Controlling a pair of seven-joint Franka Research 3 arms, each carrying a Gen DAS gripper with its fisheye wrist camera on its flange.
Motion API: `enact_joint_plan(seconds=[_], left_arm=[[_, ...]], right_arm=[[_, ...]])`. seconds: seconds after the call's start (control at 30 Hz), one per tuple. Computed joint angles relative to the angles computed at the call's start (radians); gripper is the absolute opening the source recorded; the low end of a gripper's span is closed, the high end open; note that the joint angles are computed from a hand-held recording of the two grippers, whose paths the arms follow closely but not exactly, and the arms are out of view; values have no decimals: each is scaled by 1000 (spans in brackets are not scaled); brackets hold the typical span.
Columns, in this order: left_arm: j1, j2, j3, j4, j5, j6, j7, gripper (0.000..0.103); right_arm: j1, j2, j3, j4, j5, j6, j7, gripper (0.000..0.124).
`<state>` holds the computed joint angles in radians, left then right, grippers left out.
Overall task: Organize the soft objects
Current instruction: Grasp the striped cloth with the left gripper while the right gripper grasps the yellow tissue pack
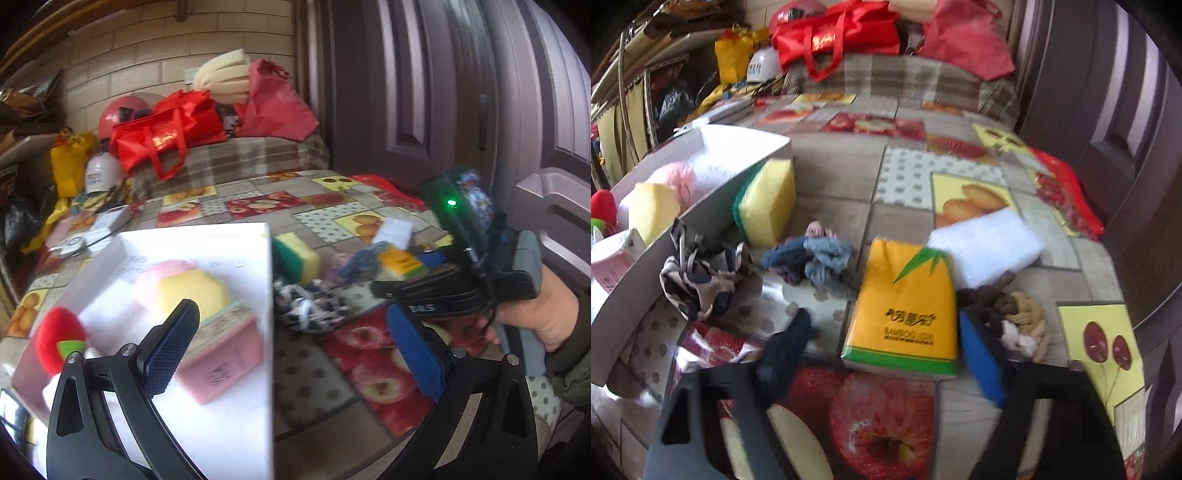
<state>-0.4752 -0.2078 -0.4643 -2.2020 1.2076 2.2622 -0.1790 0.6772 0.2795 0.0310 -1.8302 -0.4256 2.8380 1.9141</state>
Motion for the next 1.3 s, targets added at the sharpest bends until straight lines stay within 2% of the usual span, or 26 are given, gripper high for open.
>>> enact_joint_plan(seconds=[0.03, 0.13, 0.2, 0.37, 0.43, 0.53, 0.57, 0.63, 0.67, 0.73, 0.77, 0.83, 0.87, 0.93, 0.97, 1.0, 1.1, 1.23, 1.27, 1.3], left_arm=[[-9, 36, 2, 34, 9, -9, 15, 102], [3, 113, -9, 110, 25, -5, 56, 102], [-6, 158, 8, 158, 17, -21, 76, 102], [-18, 242, 67, 249, -58, -57, 126, 102], [-14, 269, 90, 273, -124, -16, 171, 102], [-28, 305, 127, 298, -250, 44, 281, 102], [-29, 312, 121, 306, -263, 41, 299, 102], [-30, 317, 108, 301, -289, 90, 369, 102], [-34, 315, 114, 288, -326, 149, 413, 102], [24, 315, 67, 230, -506, 365, 522, 102], [17, 299, 71, 208, -513, 410, 545, 102], [-57, 282, 115, 215, -410, 387, 516, 102], [-59, 278, 106, 216, -372, 380, 509, 102], [-71, 277, 99, 227, -320, 359, 506, 102], [-75, 276, 98, 228, -292, 350, 488, 102], [-76, 274, 97, 227, -291, 344, 491, 102], [-66, 246, 100, 191, -335, 361, 487, 102], [-30, 190, 106, 122, -338, 434, 402, 102], [-24, 194, 99, 124, -351, 430, 407, 102], [-20, 204, 98, 131, -378, 435, 432, 102]], right_arm=[[-22, -5, 22, -12, 41, 19, -35, 52], [-48, -37, 41, -64, 108, 48, -86, 52], [-72, -72, 56, -117, 167, 79, -115, 52], [-168, -103, 139, -175, 456, 139, -264, 52], [-181, -102, 154, -174, 536, 142, -313, 52], [-171, -103, 150, -172, 579, 140, -350, 52], [-166, -103, 146, -168, 579, 127, -359, 52], [-156, -117, 136, -181, 565, 111, -379, 52], [-148, -133, 127, -198, 544, 105, -381, 52], [-150, -173, 122, -237, 520, 85, -405, 52], [-163, -193, 134, -251, 555, 63, -453, 52], [-162, -235, 130, -297, 601, 39, -546, 53], [-183, -251, 154, -317, 693, 45, -613, 54], [-187, -277, 158, -348, 853, 58, -729, 65], [-188, -285, 154, -362, 870, 72, -719, 79], [-189, -289, 150, -370, 874, 82, -705, 82], [-185, -291, 147, -377, 895, 98, -724, 82], [-182, -291, 152, -388, 763, 134, -661, 81], [-182, -291, 153, -392, 718, 144, -629, 81], [-183, -288, 153, -389, 674, 148, -603, 74]])
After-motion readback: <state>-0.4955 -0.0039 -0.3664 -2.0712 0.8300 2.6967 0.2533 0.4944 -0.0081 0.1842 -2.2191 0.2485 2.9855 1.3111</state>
